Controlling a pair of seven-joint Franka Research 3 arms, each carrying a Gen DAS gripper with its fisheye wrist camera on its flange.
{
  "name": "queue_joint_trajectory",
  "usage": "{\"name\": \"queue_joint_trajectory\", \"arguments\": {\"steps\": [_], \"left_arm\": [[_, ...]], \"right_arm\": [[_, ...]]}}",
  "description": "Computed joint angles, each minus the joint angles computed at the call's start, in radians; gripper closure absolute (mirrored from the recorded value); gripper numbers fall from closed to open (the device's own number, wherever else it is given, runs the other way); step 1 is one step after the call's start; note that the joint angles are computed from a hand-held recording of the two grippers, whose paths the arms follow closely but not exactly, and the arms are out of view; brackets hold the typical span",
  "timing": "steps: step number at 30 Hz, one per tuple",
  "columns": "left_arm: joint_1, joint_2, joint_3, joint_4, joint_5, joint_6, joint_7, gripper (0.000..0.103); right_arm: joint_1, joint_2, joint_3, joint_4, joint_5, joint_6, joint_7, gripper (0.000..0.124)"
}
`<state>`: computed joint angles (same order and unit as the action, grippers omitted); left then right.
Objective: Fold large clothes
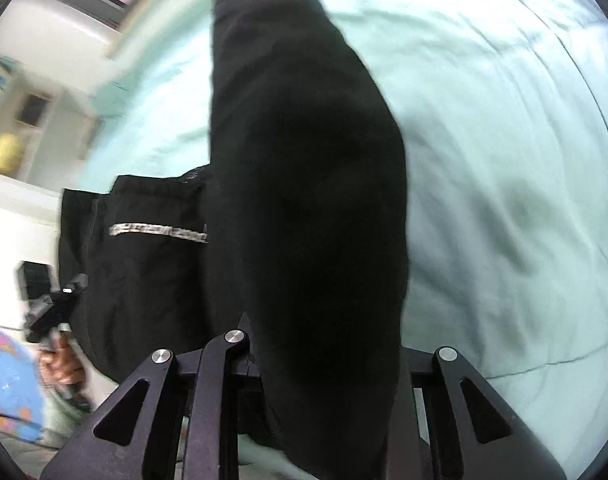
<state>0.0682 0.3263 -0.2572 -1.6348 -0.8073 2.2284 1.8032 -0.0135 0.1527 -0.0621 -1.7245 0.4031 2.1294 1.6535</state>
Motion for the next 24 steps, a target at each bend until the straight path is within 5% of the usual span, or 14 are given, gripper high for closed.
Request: {"name": "queue_joint_trajectory", "arguments": {"steps": [3, 5, 8, 11, 15, 20, 24], "left_arm": [[0.041, 0.058, 0.011, -0.033, -0.087, 0.013, -0.066, 0.060], [0.071, 0.110, 0.022, -0.030, -0.107, -0.012, -0.155, 0.048], [0.143, 0.152, -0.010, -0.030, -0.226, -0.065, -0.143, 0.047], [0.104, 0.116, 0.029, 0.002, -0.066, -0.054, -0.219, 0.047], [0.017, 0.000, 0.070, 0.050, 0.281, 0.067, -0.223, 0.048], [-0.004, 0.014, 0.019, 0.200, 0.340, -0.031, -0.116, 0.048], [-0.070, 0.075, -0.010, 0.253, 0.395, -0.135, -0.069, 0.048]], "right_arm": [[-0.028, 0.017, -0.016, -0.047, 0.070, 0.067, 0.026, 0.084], [-0.032, 0.032, -0.029, -0.056, 0.035, 0.090, 0.081, 0.057], [-0.055, 0.037, -0.031, -0.075, 0.058, 0.104, 0.089, 0.044], [-0.060, 0.043, -0.038, -0.043, -0.036, 0.096, 0.173, 0.044], [-0.018, -0.033, -0.035, -0.030, -0.168, 0.113, 0.213, 0.044], [0.030, -0.061, 0.016, -0.008, -0.170, 0.134, 0.149, 0.044], [0.067, -0.079, 0.028, -0.054, -0.258, 0.066, 0.115, 0.044]]}}
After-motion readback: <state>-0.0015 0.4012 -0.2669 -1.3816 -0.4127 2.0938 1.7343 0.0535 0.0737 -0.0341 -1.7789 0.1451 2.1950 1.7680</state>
